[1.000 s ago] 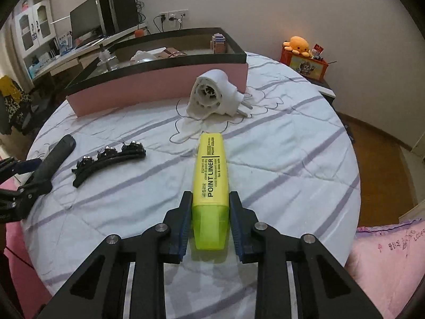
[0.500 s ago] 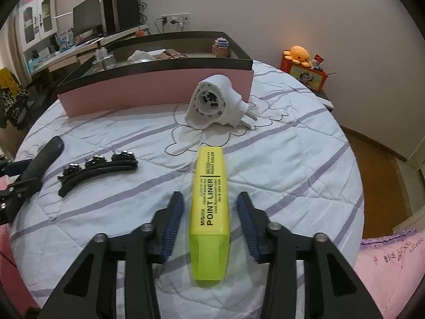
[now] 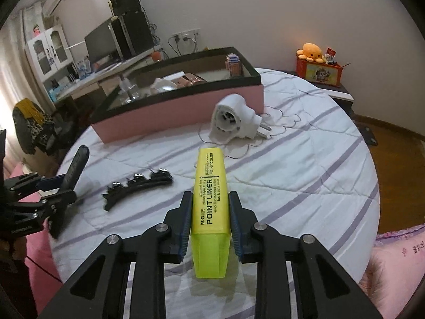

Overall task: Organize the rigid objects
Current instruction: 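Carry the remote and highlighter toward the pink box with both tools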

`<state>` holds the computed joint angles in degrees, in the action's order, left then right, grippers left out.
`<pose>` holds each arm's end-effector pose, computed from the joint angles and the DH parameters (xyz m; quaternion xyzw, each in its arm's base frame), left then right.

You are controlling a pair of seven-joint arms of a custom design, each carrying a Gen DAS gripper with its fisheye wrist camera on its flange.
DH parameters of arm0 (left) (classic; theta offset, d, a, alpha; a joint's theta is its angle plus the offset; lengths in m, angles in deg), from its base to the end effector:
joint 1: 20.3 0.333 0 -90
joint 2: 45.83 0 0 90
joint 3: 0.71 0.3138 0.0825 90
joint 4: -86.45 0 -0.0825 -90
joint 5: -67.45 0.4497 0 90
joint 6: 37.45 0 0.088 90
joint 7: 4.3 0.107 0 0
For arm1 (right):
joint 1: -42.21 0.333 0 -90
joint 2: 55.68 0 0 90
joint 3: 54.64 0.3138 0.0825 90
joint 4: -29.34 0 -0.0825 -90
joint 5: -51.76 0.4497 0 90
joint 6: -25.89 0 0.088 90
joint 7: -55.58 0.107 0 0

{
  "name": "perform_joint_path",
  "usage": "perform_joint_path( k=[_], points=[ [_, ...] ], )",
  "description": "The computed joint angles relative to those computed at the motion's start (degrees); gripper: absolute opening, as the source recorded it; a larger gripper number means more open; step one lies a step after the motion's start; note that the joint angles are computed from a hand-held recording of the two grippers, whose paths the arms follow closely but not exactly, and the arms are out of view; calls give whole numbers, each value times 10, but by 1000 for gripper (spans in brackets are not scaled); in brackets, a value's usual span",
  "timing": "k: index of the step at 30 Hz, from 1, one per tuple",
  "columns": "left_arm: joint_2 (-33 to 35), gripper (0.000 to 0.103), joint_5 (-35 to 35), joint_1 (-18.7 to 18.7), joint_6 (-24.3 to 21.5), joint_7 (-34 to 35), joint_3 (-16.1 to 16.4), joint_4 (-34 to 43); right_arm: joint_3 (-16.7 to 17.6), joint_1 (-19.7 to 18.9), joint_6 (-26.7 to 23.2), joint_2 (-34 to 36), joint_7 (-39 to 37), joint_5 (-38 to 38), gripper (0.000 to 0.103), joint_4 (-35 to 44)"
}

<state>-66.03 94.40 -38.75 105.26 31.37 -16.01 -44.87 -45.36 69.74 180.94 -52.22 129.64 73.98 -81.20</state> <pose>0.4527 -0.3152 0.5180 -0.6809 0.6485 -0.2469 0.2342 0.5543 0.3961 0.5089 -0.8263 0.4229 -0.0782 0.3636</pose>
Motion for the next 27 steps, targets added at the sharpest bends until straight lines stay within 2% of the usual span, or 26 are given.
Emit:
perform_joint_path(
  k=[4,7,11,27],
  points=[
    [-1,44,11,2,5,2,-2,7,4,0,3,-6,-27,31,27,0],
    [7,44,15,5,-8,-4,-6,16,5,1,3,-6,-32,36,27,1],
    [5,44,10,1,4,1,-2,13,7,2,-1,-10,-55,62,27,2],
    [22,44,35,14,20,13,-2,51,11,14,-18,25,-67,47,27,61]
  ],
)
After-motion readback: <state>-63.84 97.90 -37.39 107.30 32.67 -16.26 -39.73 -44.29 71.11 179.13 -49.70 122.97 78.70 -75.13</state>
